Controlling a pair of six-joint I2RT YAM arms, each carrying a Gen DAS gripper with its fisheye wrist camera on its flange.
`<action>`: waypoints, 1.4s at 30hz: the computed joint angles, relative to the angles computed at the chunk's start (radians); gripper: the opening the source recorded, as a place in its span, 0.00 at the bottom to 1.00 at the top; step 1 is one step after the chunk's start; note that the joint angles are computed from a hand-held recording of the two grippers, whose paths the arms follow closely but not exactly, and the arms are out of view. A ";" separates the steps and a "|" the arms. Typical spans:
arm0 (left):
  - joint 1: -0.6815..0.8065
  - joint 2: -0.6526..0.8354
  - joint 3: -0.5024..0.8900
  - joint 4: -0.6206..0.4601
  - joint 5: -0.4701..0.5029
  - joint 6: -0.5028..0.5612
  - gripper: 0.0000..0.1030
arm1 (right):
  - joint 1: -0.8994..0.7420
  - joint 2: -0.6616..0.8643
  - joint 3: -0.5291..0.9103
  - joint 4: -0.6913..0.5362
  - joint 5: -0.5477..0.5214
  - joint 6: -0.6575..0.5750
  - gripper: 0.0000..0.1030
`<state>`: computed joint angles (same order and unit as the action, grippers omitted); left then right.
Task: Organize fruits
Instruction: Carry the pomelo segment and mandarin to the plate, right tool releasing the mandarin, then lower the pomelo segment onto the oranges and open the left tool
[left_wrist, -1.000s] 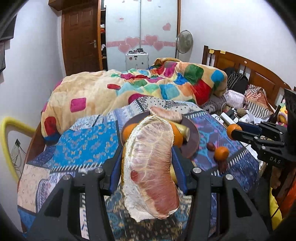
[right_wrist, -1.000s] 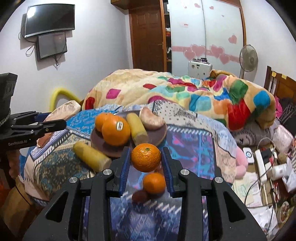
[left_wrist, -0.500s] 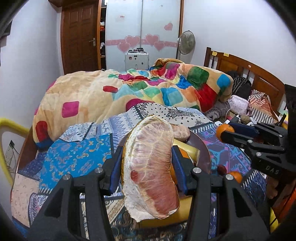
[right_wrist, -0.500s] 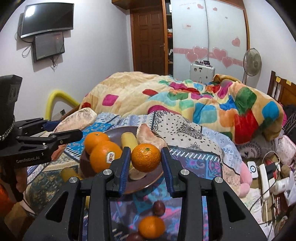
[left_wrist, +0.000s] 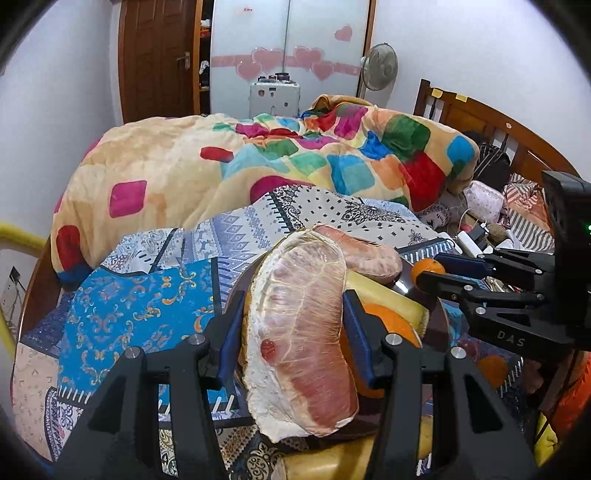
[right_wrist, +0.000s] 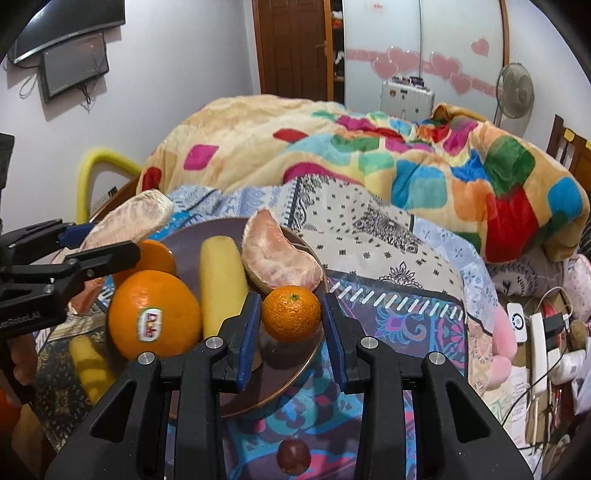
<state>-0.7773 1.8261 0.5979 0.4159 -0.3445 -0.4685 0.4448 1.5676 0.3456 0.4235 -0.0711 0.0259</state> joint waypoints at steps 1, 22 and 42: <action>0.006 0.006 0.004 0.000 0.009 0.001 0.49 | -0.001 0.013 0.009 -0.004 -0.002 -0.001 0.30; -0.067 -0.126 -0.066 -0.055 -0.096 -0.021 0.51 | 0.004 -0.121 -0.036 -0.071 -0.003 0.006 0.44; -0.316 -0.227 -0.227 -0.236 -0.234 -0.255 0.73 | 0.195 -0.720 -0.290 -0.359 0.127 0.092 0.51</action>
